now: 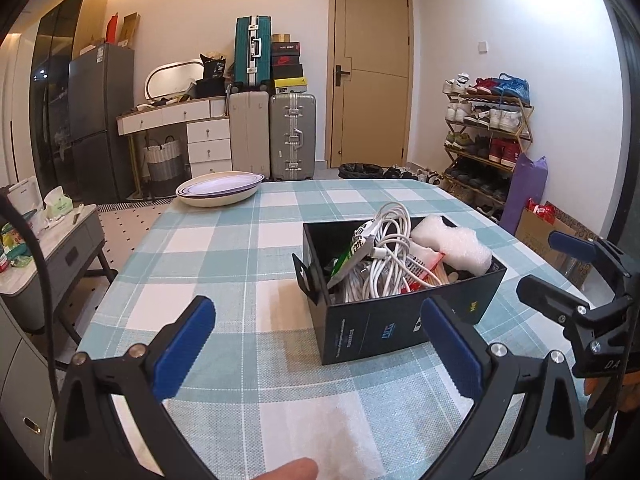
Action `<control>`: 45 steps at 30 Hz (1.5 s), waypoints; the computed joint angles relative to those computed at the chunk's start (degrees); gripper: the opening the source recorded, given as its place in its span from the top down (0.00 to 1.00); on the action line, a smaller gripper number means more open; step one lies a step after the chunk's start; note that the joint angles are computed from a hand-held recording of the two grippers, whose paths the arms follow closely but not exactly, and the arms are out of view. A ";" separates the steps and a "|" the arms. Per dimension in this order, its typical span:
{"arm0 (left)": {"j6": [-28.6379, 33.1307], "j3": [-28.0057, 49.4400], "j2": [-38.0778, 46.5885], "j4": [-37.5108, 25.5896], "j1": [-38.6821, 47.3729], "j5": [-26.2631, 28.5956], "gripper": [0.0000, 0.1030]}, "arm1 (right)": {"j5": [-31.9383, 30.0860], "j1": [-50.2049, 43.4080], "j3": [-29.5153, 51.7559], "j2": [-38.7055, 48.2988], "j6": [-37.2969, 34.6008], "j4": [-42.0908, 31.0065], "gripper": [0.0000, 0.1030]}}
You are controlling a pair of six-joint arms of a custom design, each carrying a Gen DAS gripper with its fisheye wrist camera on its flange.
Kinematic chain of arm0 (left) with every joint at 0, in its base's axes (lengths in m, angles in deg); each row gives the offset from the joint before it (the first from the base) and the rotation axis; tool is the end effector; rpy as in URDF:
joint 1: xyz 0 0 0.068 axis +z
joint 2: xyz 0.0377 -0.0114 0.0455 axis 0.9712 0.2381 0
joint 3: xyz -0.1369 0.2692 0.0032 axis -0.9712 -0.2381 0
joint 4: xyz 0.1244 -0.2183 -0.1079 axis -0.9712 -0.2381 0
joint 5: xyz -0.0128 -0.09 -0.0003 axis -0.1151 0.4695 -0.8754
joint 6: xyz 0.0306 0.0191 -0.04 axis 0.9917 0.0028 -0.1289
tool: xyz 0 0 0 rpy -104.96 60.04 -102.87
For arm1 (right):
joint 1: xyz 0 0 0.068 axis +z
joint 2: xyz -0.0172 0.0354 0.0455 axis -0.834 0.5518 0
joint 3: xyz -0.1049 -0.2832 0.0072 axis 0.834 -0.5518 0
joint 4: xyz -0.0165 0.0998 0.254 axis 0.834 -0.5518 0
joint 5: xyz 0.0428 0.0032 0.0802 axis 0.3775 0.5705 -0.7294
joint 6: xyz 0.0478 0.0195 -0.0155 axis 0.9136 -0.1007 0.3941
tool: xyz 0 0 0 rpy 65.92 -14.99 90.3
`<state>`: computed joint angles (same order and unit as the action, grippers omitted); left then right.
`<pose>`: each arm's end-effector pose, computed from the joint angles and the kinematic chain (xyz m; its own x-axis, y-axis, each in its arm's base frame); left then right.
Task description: Organize soft objects
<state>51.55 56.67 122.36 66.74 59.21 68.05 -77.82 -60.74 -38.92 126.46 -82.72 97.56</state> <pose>0.2670 -0.0775 0.0445 -0.4637 0.0408 -0.8850 0.1508 0.9880 -0.0335 0.2903 -0.0075 0.0367 -0.3354 -0.1962 -0.9214 -0.3775 0.9241 -0.0594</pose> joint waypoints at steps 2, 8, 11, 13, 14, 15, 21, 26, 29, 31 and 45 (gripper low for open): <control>0.47 -0.04 0.98 1.26 -0.21 0.10 0.00 | -1.02 -0.71 0.27 0.34 0.24 0.13 0.00; 1.21 -0.05 3.79 5.43 -1.29 -0.77 0.00 | -1.87 -1.78 0.75 1.50 0.86 1.76 0.00; 1.16 0.06 3.65 5.34 -1.43 -0.74 0.00 | -1.64 -1.76 1.00 2.07 0.51 1.99 0.00; 1.04 0.22 3.55 5.01 -1.38 -0.77 0.00 | -1.61 -1.69 1.08 2.75 0.29 2.73 0.00; 0.95 0.32 3.47 4.80 -1.31 -0.71 0.00 | -1.60 -1.65 1.18 2.98 0.28 2.85 0.00; 0.83 0.38 3.38 4.62 -1.23 -0.66 0.00 | -1.64 -1.60 1.11 3.11 0.26 3.00 0.00; 0.01 0.34 3.67 5.00 -0.35 0.44 0.00 | -2.52 -1.83 1.17 4.44 0.81 4.79 0.00; 0.49 -0.01 4.23 6.47 -0.77 -0.30 0.00 | -2.93 -1.97 1.33 4.99 0.83 5.21 0.00; 0.81 -0.19 4.40 6.99 -0.92 -0.52 0.00 | -2.66 -2.05 0.78 4.45 0.84 5.34 0.00; 0.66 -0.13 4.34 6.78 -0.95 -0.52 0.00 | -2.68 -2.01 0.79 4.43 0.92 5.51 0.00; 0.19 -0.13 3.94 6.22 -1.03 -0.28 0.00 | -3.17 -2.08 0.26 4.33 0.87 6.63 0.00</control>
